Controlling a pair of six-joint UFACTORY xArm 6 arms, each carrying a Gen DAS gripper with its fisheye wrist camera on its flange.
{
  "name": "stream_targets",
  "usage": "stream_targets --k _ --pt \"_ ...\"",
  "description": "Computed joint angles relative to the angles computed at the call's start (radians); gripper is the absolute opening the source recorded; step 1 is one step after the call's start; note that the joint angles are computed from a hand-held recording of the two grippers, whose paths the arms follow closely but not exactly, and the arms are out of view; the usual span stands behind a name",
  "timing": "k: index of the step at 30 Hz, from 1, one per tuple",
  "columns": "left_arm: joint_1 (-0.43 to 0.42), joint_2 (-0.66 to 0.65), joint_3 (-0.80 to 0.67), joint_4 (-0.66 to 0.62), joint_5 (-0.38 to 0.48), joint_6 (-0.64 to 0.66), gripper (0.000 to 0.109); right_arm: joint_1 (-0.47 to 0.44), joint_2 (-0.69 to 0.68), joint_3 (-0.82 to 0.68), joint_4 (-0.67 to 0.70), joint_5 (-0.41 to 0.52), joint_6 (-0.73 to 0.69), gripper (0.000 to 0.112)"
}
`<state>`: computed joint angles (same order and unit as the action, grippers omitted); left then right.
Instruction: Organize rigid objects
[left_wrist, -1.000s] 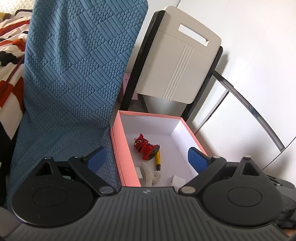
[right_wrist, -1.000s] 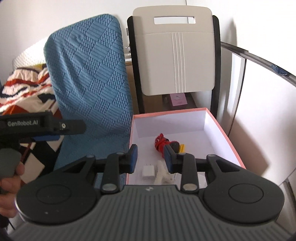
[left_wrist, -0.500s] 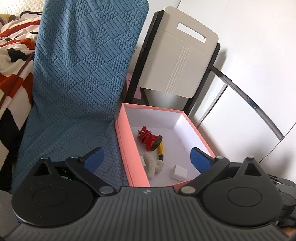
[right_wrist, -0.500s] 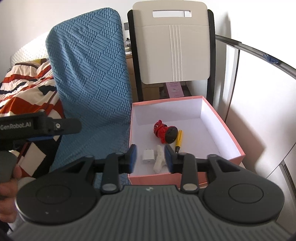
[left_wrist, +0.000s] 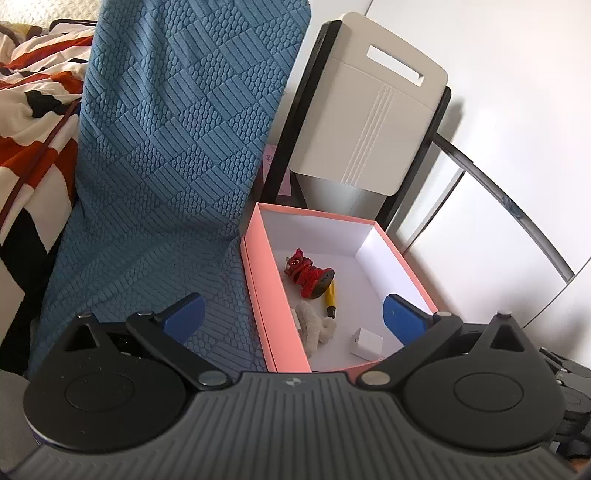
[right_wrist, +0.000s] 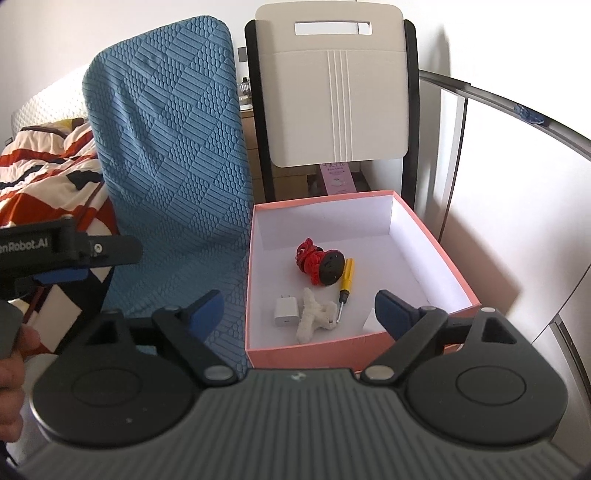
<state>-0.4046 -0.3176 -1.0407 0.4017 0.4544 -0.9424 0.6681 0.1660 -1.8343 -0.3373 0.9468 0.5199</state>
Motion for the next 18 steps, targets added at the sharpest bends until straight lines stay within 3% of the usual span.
stream_targets --k 18 --pt "-0.003 0.003 -0.004 -0.021 0.007 0.035 0.103 0.005 0.011 -0.016 0.007 0.032 0.011 0.09"
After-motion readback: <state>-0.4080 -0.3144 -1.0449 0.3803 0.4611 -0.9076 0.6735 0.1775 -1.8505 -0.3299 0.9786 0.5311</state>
